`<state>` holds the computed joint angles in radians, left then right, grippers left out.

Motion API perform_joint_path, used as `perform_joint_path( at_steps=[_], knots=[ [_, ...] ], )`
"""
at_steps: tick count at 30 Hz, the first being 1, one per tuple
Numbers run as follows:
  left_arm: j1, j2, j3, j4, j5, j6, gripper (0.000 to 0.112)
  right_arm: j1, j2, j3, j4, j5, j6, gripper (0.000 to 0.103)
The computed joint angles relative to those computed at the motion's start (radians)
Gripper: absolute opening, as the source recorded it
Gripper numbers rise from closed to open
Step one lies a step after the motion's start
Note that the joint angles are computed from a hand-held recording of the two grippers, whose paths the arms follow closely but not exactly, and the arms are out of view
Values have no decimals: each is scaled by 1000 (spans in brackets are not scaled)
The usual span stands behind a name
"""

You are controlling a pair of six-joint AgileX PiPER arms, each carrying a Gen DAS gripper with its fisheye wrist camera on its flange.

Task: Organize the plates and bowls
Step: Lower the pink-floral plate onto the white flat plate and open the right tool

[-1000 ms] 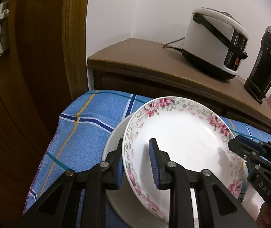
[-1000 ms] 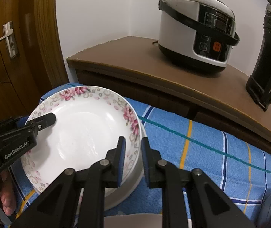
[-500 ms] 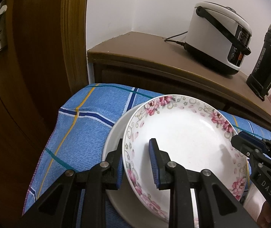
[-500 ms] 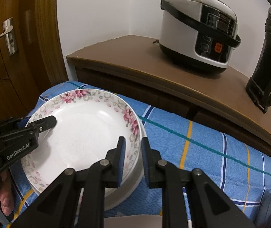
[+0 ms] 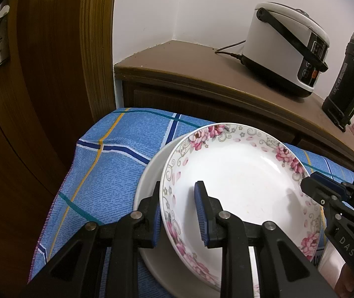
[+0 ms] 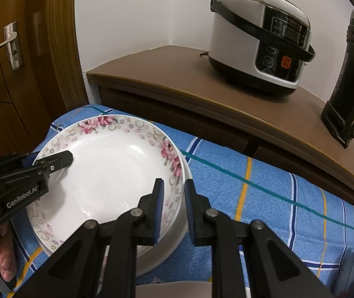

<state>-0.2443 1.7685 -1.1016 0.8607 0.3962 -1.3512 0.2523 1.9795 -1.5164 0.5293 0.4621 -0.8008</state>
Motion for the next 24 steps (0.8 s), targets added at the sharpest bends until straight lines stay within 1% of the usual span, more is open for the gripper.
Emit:
perform_joint_path(
  at_steps=[15,16,18,20,24],
  knots=[
    [4,0,-3,-53,-6,64,27,1,3,-10,-21,9,7,17],
    [2,1,-6,-51,1,63,29,0,6,-16,-21,15,11,17],
    [-9,4,-14,-45,24,61,31,-7,8,-19,14,29,-11,21],
    [-17,7,-22,-43,40,66,32,-7,5,-9,19,19,-21,22],
    [-12,2,-13,-38,29,60,32,-8,5,-9,13,22,-23,22]
  ],
)
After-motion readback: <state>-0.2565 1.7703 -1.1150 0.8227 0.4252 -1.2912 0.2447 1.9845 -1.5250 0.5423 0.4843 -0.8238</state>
